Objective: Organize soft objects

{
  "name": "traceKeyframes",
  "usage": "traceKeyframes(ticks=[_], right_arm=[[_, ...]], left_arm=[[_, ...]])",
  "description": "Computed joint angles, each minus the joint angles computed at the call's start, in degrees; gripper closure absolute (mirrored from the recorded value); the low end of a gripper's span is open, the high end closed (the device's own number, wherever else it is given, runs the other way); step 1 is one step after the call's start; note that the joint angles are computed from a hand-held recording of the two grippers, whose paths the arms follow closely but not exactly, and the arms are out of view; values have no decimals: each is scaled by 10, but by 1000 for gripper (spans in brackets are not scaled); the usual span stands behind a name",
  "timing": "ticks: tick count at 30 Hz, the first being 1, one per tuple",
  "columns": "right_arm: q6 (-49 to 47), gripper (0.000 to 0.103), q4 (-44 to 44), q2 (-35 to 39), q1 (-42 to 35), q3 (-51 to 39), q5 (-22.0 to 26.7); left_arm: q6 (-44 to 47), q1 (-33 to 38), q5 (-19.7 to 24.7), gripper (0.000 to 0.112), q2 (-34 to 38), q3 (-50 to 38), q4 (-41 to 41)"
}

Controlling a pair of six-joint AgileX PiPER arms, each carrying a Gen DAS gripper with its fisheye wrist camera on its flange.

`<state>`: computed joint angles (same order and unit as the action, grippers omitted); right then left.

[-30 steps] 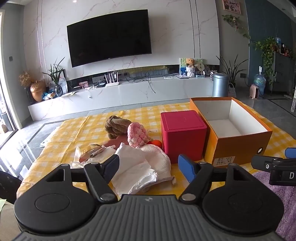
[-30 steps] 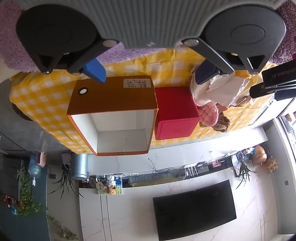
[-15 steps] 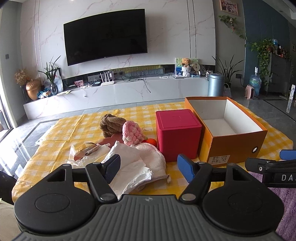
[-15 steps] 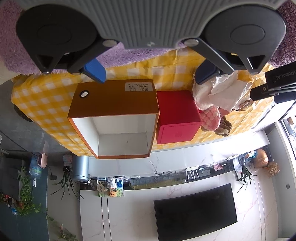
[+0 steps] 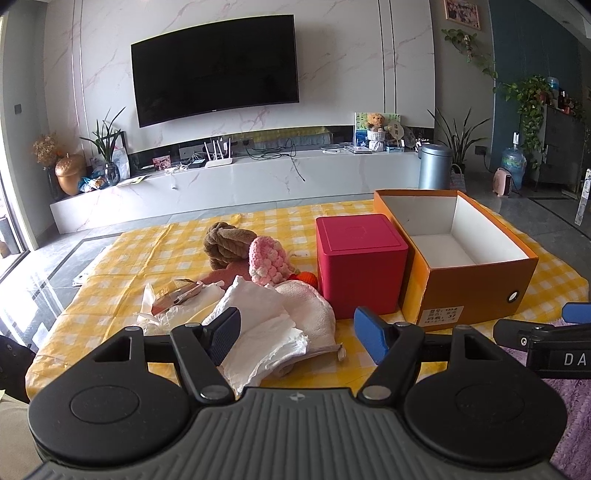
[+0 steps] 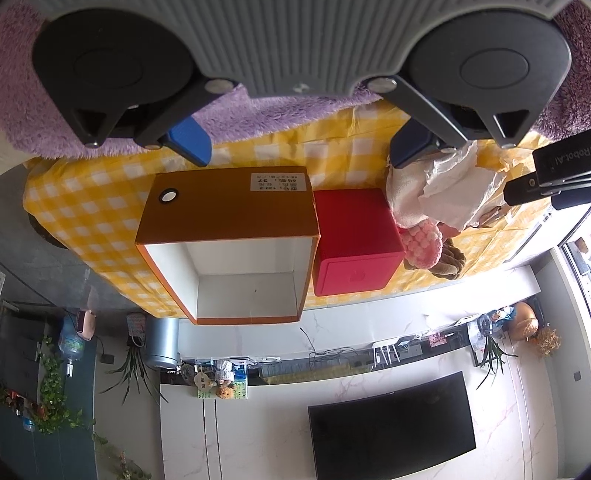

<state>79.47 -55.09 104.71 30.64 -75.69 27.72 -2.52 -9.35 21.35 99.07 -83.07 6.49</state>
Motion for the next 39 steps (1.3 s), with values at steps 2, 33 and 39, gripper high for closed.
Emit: traceKeyframes(ticks=[2, 33, 39], right_arm=[[-1, 2, 1, 0, 0, 0, 0], [-28, 3, 26, 5, 1, -9, 12], [-27, 3, 26, 5, 1, -7, 11]], left_arm=[[1, 1, -1, 29, 0, 1, -1], [8, 4, -2, 29, 0, 3, -8], [6, 4, -8, 29, -3, 15, -9]])
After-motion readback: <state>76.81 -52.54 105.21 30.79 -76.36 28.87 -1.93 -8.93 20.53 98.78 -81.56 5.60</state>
